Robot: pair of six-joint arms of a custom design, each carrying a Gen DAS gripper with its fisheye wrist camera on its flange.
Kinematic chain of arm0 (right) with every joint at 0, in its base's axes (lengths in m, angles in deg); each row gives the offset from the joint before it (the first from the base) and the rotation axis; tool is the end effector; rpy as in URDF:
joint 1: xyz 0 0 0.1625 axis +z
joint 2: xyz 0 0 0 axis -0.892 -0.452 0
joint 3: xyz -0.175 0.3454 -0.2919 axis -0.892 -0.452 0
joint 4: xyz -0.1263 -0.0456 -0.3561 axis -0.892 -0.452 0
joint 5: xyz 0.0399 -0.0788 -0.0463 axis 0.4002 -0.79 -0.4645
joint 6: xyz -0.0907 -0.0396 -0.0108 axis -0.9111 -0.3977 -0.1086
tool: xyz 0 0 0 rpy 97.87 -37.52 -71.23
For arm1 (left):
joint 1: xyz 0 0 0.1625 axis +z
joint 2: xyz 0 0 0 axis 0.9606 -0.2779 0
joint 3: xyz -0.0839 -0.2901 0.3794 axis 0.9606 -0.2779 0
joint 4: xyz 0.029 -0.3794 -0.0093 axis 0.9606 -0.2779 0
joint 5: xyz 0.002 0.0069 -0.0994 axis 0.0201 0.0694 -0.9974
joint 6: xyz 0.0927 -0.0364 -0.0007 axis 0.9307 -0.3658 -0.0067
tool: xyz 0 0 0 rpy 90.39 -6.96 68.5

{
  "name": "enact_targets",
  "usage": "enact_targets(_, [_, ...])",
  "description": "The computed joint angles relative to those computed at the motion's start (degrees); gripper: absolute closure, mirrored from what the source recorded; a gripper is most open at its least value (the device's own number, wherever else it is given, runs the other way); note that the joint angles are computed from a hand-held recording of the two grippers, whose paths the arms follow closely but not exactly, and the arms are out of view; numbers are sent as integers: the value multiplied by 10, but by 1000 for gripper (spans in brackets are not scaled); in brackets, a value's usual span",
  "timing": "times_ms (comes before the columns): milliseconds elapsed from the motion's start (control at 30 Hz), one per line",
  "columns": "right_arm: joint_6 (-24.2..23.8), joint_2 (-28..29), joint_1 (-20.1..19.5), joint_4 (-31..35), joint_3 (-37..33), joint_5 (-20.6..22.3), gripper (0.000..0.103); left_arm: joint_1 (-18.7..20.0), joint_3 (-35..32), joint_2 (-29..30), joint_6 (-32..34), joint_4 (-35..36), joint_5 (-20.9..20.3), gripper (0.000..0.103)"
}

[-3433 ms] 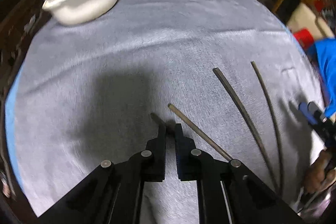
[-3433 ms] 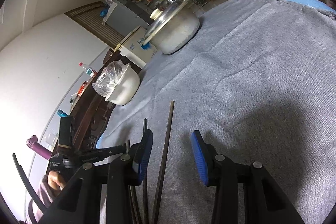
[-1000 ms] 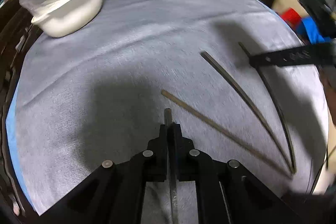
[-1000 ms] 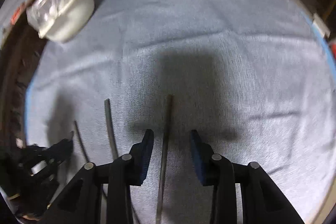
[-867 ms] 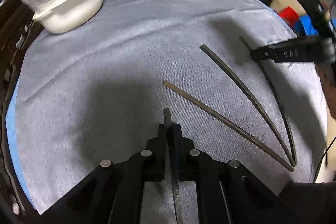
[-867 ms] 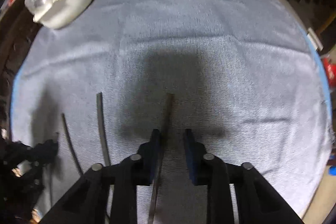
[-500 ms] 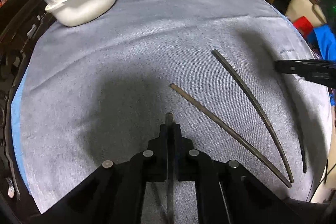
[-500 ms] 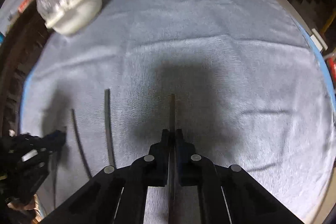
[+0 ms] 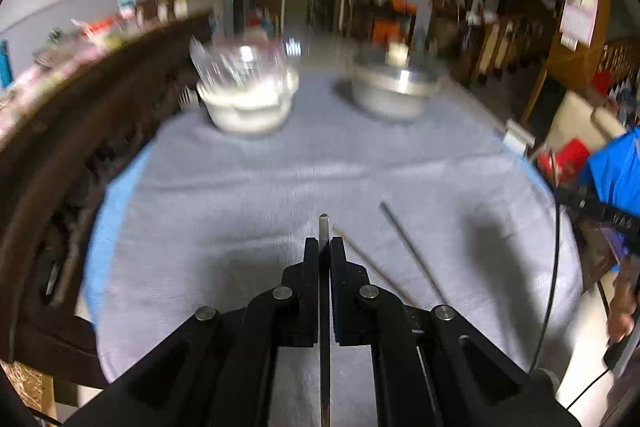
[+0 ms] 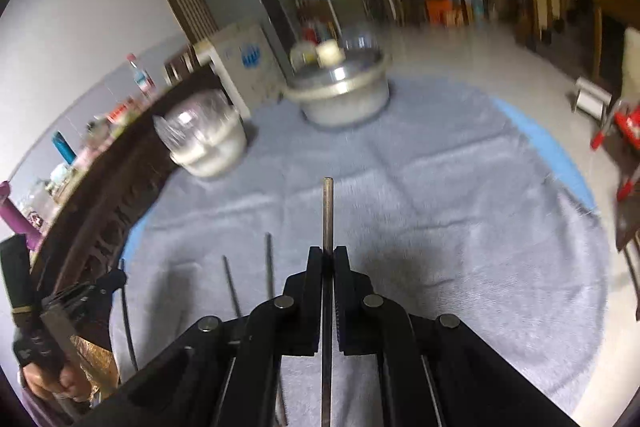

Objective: Organize utensils
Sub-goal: 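Lift both held chopsticks and carry them above the dark metal cup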

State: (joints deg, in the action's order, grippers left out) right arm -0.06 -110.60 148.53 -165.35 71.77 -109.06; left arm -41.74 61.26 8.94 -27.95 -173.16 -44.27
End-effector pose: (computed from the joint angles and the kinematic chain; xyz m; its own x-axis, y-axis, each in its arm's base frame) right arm 0.0712 -0.5186 0.3788 -0.8962 -0.0346 0.4423 -0.3527 0.6604 -0.6629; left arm -0.3769 -0.4855 0.1053 -0.7492 0.2015 -0.6309 0.5731 0.6748 -0.4651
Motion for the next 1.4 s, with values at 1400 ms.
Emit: enact_targets(1400, [-1, 31, 58, -546, 238, 114, 97, -151, 49, 76, 109, -506, 134, 98])
